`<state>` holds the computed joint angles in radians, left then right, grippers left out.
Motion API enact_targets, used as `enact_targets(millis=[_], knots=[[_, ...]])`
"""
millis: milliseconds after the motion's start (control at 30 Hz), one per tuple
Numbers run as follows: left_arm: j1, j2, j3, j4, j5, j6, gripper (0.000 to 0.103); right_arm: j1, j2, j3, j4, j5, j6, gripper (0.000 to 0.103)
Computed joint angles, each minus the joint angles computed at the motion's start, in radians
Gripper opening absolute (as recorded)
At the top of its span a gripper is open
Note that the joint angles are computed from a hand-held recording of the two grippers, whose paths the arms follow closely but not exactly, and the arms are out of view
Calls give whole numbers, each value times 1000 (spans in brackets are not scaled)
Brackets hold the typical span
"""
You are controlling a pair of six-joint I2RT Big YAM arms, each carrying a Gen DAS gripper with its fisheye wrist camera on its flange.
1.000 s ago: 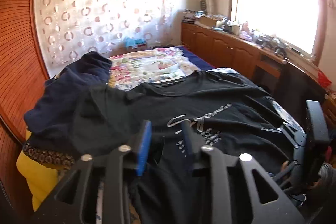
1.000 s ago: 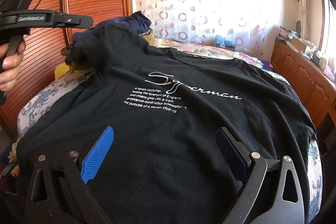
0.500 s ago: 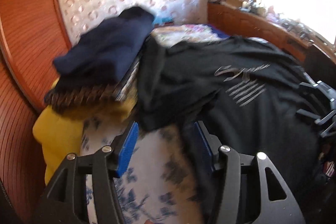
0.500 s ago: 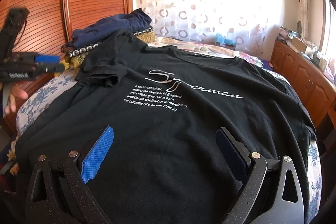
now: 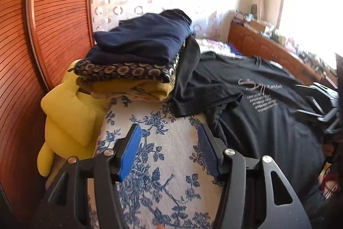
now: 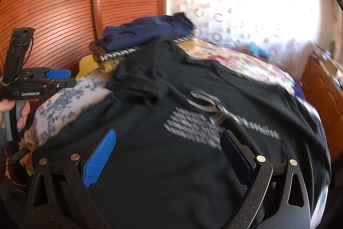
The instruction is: Fold small clothes
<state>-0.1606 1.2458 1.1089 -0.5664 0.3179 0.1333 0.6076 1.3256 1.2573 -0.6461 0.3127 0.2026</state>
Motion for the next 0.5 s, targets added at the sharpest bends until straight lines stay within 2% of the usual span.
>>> enact_targets(millis=[167, 267, 367, 500], knots=[[40, -44, -13, 29, 21, -50, 54, -23, 163, 183, -32, -127, -78, 91], [59, -62, -16, 27, 20, -48, 54, -28, 253, 282, -54, -188, -107, 86], [72, -78, -15, 22, 17, -40, 54, -26, 359, 396, -109, -256, -127, 75], [90, -101, -24, 22, 26, -31, 54, -3, 478, 527, -195, -260, -174, 67]])
